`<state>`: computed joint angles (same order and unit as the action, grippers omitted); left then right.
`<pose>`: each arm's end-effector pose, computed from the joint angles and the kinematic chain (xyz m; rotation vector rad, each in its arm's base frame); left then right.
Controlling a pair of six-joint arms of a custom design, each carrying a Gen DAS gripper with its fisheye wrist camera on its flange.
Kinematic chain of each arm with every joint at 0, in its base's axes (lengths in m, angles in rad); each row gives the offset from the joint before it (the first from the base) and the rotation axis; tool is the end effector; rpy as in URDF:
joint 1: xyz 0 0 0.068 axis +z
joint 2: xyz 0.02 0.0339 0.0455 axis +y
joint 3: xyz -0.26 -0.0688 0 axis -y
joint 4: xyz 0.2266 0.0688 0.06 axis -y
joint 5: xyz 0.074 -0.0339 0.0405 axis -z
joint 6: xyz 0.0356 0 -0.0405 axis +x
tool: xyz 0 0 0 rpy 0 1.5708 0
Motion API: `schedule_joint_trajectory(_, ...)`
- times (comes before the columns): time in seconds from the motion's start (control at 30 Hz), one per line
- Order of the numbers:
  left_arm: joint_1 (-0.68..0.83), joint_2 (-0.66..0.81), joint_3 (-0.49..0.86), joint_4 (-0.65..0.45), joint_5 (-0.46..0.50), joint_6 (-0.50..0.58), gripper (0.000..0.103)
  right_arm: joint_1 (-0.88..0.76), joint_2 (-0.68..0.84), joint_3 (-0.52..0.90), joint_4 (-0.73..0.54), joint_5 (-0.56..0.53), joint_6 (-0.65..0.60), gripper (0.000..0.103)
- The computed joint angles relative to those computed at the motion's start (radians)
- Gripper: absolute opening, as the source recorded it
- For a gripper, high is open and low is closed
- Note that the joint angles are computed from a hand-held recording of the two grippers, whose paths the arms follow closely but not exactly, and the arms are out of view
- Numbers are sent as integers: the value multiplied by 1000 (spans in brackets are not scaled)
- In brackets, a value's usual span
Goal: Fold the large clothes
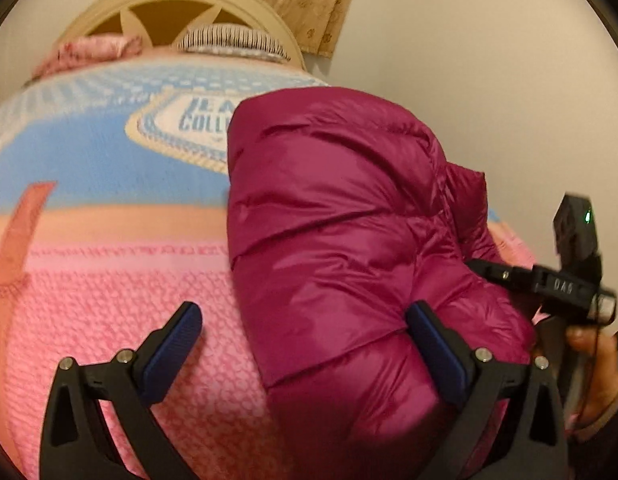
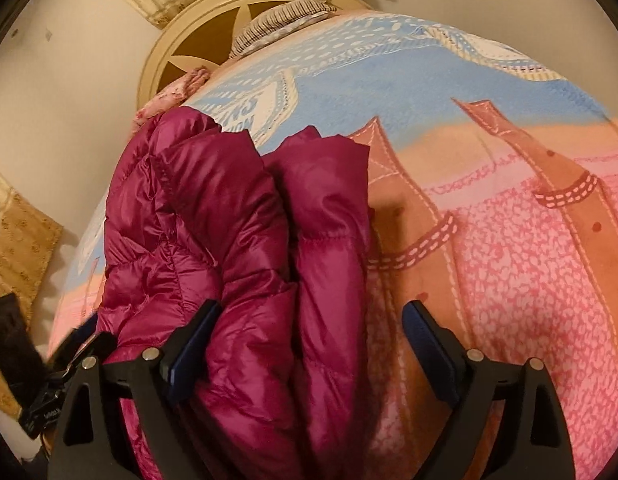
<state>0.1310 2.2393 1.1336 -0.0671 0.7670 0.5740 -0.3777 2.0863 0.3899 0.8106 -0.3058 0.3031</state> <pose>0.3750 0.0245 0.0501 0.7222 2.3125 -0.7462 0.2341 -0.0814 0.0238 0.6845 2.3318 0.3414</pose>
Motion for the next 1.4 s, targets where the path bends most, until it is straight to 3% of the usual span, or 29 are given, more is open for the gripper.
schedule_joint_trajectory(0.1,-16,28,50,-78,14,2,103,-22,11,-20,48,-54,0,94)
schedule_joint_trajectory(0.17,-28,24,41,-74,11,18,103,-56,49,-46,149,-140,20,93)
schedule_joint_trajectory(0.27,-45,-8,0,-74,27,74,94,-1,73,-37,176,-154,36,73)
schedule_joint_trajectory(0.33,-50,-60,-62,-32,26,101,89,31,86,-43,204,-142,45,68)
schedule_joint_trajectory(0.4,-49,-118,-120,5,7,126,74,34,80,-69,248,-165,52,48)
schedule_joint_trajectory(0.5,-19,-206,-191,10,24,174,58,81,-4,-139,284,-126,58,38)
schedule_joint_trajectory(0.57,11,-270,-231,-2,48,198,53,116,-57,-189,319,-113,81,37)
schedule_joint_trajectory(0.7,113,-416,-346,3,103,288,53,197,-126,-247,375,-101,149,36)
schedule_joint_trajectory(0.9,313,-462,-277,-224,174,468,53,483,-169,-223,387,48,256,34)
schedule_joint_trajectory(1.0,361,-426,-200,-235,167,454,53,497,-231,-225,343,14,246,34)
schedule_joint_trajectory(1.13,447,-378,-108,-258,159,457,52,505,-200,-186,339,-49,229,34)
schedule_joint_trajectory(1.4,537,-248,16,-175,125,387,50,486,-130,-87,261,-194,140,34)
